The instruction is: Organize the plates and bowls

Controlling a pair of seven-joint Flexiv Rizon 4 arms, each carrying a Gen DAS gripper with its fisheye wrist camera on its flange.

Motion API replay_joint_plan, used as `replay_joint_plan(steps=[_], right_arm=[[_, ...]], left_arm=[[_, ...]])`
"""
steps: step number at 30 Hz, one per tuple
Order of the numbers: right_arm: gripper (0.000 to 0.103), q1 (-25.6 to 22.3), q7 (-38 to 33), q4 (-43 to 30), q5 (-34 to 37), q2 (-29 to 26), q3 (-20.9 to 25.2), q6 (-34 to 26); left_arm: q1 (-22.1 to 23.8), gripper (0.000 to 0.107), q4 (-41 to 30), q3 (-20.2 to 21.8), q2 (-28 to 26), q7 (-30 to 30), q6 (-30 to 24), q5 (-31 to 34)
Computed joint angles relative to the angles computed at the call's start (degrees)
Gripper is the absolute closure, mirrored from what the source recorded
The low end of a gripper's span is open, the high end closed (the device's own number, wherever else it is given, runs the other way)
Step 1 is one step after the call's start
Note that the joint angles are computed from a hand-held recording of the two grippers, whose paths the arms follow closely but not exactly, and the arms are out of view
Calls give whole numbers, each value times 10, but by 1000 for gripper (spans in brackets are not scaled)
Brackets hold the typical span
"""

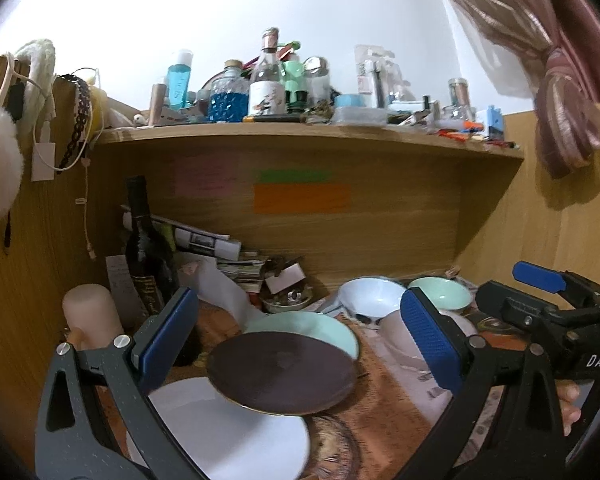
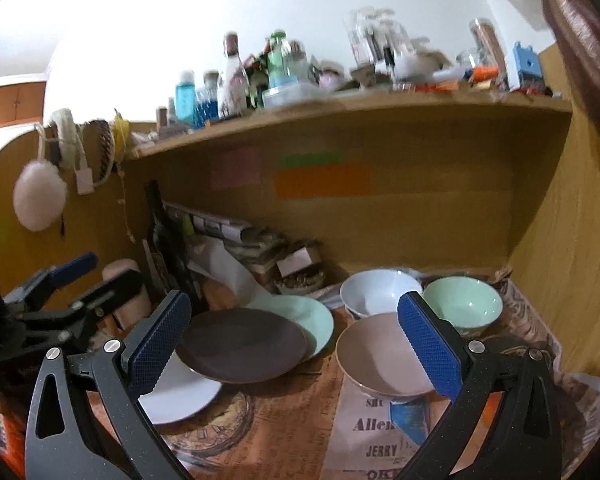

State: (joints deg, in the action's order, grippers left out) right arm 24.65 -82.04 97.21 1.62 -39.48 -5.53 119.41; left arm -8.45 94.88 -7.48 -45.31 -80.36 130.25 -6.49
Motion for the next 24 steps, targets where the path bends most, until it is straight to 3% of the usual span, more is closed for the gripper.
replay_joint_plan(steps=[3, 9, 12, 16, 19, 24], right_arm=[[0, 5, 6, -20, -3, -13, -8, -31], [0, -14, 44, -59, -42, -38, 6, -100], [8, -32, 66, -83, -77, -54, 27, -137], [21, -67, 88, -122, -129, -77, 73, -202], [32, -91, 92, -146, -154, -93, 110, -242], [41, -105, 96, -182, -164, -116, 142, -306]], left_arm=[[19, 4, -12, -9, -4, -5, -26, 13], [85, 4, -53, -53, -17, -13, -142, 59], [97, 4, -75, -61, -27, -2, -189, 57], [90, 20, -110, -45, -42, 29, -257, 29], [93, 25, -141, -46, -57, 55, -313, 3], [88, 39, -199, -29, -82, 88, -421, -49]])
